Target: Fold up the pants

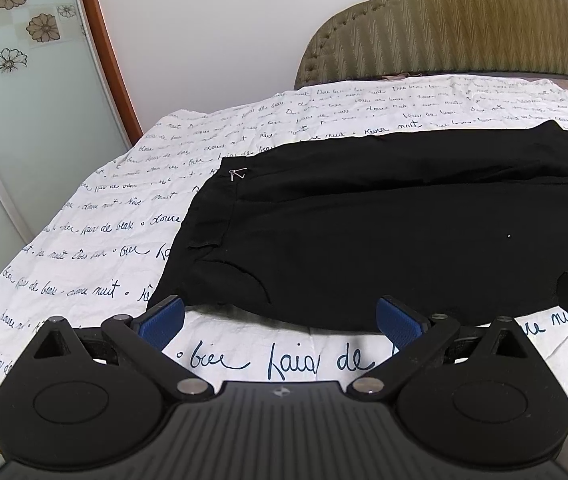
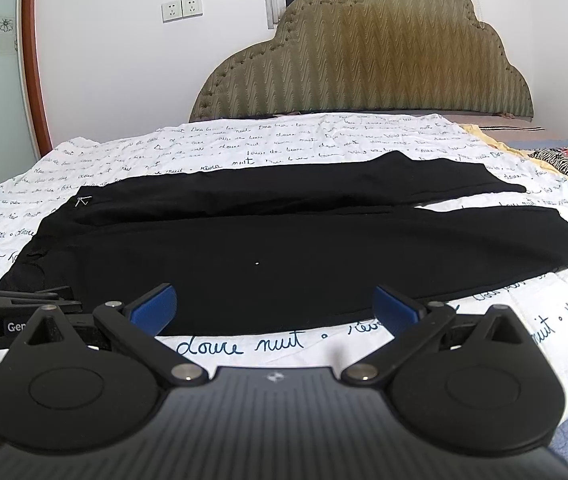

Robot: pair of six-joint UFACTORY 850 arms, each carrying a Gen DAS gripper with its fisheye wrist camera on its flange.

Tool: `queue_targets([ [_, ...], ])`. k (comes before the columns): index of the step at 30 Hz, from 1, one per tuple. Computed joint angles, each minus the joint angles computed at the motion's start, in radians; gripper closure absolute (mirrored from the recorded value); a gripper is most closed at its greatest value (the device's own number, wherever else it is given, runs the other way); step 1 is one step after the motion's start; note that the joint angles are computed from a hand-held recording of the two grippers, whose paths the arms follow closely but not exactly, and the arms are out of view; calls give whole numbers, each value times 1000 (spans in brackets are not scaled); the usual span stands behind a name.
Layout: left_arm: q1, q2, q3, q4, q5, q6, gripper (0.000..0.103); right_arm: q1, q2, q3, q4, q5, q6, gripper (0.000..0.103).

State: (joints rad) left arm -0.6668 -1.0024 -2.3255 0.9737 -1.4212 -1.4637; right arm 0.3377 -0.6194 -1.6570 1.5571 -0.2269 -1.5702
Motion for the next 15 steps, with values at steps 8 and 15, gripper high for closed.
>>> queue_targets([
  [8, 4, 4, 6, -15, 6, -3, 0, 3, -5, -6, -24, -10, 10, 0],
  [15, 7, 2, 3, -21, 8, 3, 0, 3, -5, -7, -44, -15, 32, 0],
])
